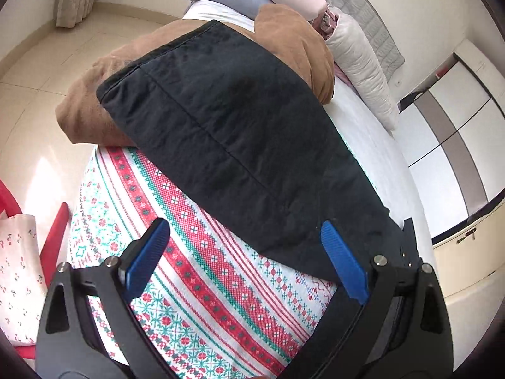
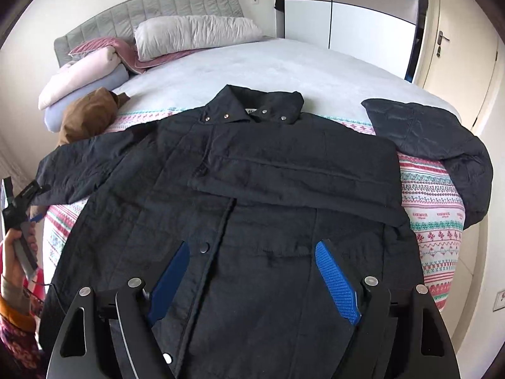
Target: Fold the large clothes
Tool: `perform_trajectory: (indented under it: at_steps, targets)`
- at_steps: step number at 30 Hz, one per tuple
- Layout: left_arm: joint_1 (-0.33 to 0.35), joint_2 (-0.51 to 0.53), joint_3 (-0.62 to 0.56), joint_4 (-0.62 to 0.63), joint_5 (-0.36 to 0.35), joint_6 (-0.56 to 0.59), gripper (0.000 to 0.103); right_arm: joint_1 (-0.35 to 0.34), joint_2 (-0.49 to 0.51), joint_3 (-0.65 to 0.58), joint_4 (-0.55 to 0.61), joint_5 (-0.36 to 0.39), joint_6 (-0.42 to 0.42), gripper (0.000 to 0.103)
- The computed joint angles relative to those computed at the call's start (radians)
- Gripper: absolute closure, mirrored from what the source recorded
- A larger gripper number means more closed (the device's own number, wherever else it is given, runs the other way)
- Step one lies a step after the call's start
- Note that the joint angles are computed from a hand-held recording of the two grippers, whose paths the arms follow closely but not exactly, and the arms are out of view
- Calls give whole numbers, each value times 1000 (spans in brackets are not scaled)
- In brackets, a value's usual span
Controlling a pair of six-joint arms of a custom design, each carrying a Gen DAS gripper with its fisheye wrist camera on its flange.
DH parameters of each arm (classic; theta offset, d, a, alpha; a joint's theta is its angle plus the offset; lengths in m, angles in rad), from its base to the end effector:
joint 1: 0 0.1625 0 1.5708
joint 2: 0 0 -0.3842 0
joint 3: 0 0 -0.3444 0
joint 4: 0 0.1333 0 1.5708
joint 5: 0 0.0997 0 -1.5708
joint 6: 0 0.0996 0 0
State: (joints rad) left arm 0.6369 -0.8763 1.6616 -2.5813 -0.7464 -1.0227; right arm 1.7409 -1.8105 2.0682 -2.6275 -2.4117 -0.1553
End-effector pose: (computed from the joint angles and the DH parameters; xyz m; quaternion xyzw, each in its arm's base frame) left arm -0.3610 -0.5238 0.1705 -0.0854 0.9075 -0.3877 0.1369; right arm 0.1190 -0.3438 0.4731 -0.0204 -0.8556 0.3579 0.3734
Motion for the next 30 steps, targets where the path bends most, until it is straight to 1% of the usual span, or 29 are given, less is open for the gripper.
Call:
perform_trajectory:
  at_steps: [1,3,6,7,8,9,10,11,14,17,21,23,24,25,27,28,29,30]
  targets:
    - [4,3,14,-60,-2,28,7,-5,6,1,7,-2,4,20]
    - [8,5,34,-140,-6,65,10,-15,12,5,15,3,12,20]
    - [13,13,50,-248,-22,110,23,-23,17,6,23,12,17,20]
    - [14,15,54,-274,-23,122,35,-24,19,7,24,11,17,20]
    - [17,7,66,-293,-24,139,51,-25,22,7,26,10,18,20]
    - [16,9,68,-312,-25,160,61,-24,24,7,26,7,19,20]
    - [16,11,67,-326,-30,182,84,-24,26,7,27,6,20,20]
    - [18,14,60,-328,-31,200,103,-23,27,7,29,7,19,20]
    - [-1,16,67,-382,-8,265,103,-23,27,7,34,17,12,20]
    - [-27,15,58,-426,-9,350,103,-20,23,7,34,20,14,20]
    - [-65,28,3,-440,-33,476,103,-19,2,1,34,51,14,20]
    - [-91,40,-28,-450,-28,543,103,-21,-18,3,22,76,8,20]
    - [-100,45,-45,-450,-29,561,103,-27,-29,3,23,91,7,20]
    - [-106,46,-65,-428,-28,553,103,-33,-39,3,26,103,9,20]
    - [-110,38,-101,-341,-20,484,102,-51,-59,3,37,126,14,20]
    - [-108,31,-112,-287,-19,437,88,-63,-67,2,46,139,20,20]
    - [-100,22,-122,-225,-38,385,48,-77,-74,0,59,153,28,20]
    - [-91,9,-116,-187,-50,337,26,-92,-80,-2,73,169,36,20]
